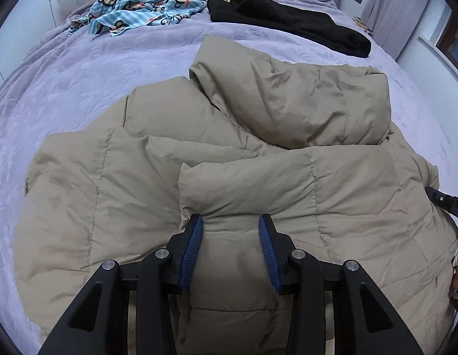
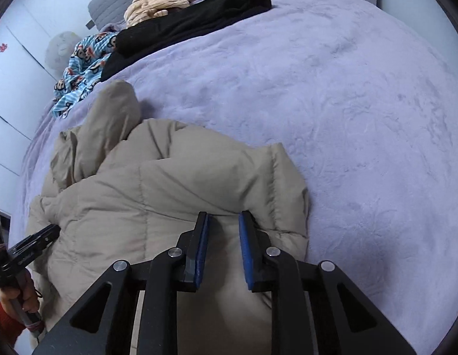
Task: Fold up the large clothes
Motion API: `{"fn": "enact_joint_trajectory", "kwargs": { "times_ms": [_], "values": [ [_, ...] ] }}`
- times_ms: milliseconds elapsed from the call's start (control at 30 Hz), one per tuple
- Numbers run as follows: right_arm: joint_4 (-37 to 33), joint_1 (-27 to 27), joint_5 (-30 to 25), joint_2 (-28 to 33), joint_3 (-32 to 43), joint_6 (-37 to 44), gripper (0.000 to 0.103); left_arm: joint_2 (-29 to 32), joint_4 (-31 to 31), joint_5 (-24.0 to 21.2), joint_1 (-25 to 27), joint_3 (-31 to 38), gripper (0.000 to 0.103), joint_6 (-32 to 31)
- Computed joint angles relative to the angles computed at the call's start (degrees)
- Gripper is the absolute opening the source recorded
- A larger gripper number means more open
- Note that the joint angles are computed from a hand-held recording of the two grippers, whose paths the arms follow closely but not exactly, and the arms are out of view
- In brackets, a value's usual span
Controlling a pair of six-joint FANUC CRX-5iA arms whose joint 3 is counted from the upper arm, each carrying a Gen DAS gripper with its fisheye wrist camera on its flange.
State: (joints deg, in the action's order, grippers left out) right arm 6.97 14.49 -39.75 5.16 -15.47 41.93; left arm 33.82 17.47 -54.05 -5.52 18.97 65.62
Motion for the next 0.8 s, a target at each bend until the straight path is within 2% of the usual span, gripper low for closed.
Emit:
{"fn": "enact_joint_trajectory", "kwargs": {
  "times_ms": [100,200,267,400,467,533,633,700,800],
  "values": [
    [3.4,0.4,1.6,-1.4,-2.8,-3.8,0.018,0.1,-0.4,-0.1,0.0,0.2,0.042,-0.2],
    [9.7,2.0,-3.1,-1.8,-3.4,-8.3,0.019,-0.5,-3.3,-1.6,-0.1,1.6,0.042,2.2],
    [14.1,3.6,-8.4,-2.8,-3.8,-12.6,0.024,-2.3,-4.5,-1.2,0.4,0.8,0.042,3.0],
    [16.4,6.9,-8.4,-10.0,-8.8,-16.2,0.024,-6.1,-0.7,-1.9,2.7,-3.5,0.042,-0.5],
    [18.5,9.6,-9.6,-12.2,-10.8,-17.8,0.024,-7.1,-2.4,-2.6,2.7,-4.6,0.042,-1.1],
    [17.4,11.2,-10.7,-12.5,-11.2,-16.7,0.025,-6.8,-6.6,-3.4,1.9,-4.2,0.051,0.3],
    [15.8,11.7,-13.7,-10.3,-10.6,-15.3,0.035,-6.7,-7.7,-2.2,1.9,-5.3,0.052,0.8],
    [13.7,10.4,-13.0,-10.6,-10.5,-15.7,0.045,-6.4,-8.3,-3.2,1.8,-4.4,0.052,1.7],
    [14.3,9.9,-14.6,-11.9,-10.7,-18.0,0.048,-7.1,-10.2,-4.3,1.6,-3.5,0.052,3.4]
  ]
}}
